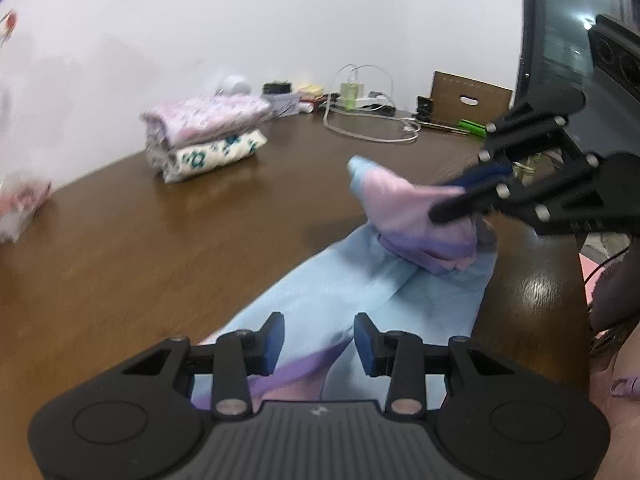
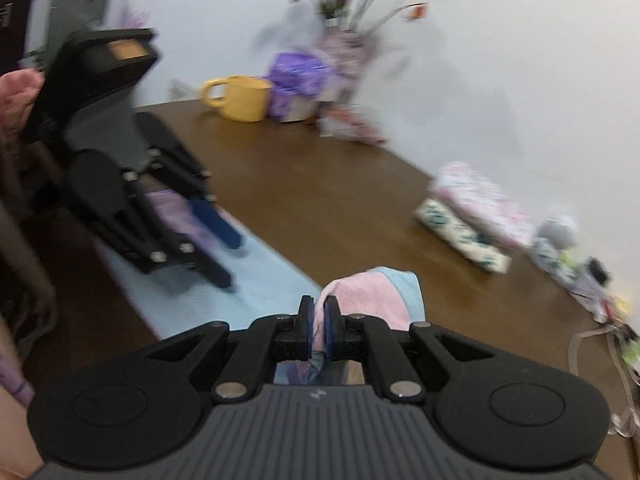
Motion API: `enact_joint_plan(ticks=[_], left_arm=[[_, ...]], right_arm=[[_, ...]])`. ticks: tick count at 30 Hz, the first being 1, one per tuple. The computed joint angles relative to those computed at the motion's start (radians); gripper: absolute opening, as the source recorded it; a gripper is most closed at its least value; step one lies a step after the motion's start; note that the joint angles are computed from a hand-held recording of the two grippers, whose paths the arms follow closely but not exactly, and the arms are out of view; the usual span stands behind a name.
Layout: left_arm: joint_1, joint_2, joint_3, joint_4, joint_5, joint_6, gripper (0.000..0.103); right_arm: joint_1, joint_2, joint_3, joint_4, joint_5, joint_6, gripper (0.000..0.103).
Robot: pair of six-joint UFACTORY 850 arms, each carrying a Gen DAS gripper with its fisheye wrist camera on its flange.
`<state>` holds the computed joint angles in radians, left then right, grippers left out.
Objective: Fold clothes
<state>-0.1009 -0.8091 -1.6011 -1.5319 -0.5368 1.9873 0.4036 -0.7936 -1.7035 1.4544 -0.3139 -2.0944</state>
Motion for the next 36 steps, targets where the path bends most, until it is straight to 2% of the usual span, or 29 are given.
enact_joint_plan(ticks=[3, 12, 14, 23, 29, 36], left_arm=[[0.007, -0.008, -0.005, 0.037, -0.004, -0.039, 0.037], [0.011, -0.016, -0.009, 0.055, -0.023, -0.062, 0.042], [0.014, -0.014, -0.008, 0.04, -0.019, -0.067, 0.047], [0.039, -0.009, -0.006, -0.111, 0.011, -0.057, 0.047], [0.033, -0.029, -0.039, -0.018, 0.049, -0.145, 0.046], [0.031, -0.031, -0.036, -0.016, 0.052, -0.133, 0.046]], right_arm=[[0.012, -0.022, -0.026, -0.121, -0.039, 0.107, 0.005], [0.018, -0.074, -0.073, -0.219, -0.117, 0.243, 0.005], [0.018, -0.079, -0.075, -0.21, -0.13, 0.236, 0.005], [0.014, -0.086, -0.071, -0.165, -0.156, 0.201, 0.005], [0.009, -0.07, -0.055, -0.037, -0.156, 0.072, 0.005], [0.025, -0.104, -0.111, -0.143, -0.201, 0.12, 0.005]])
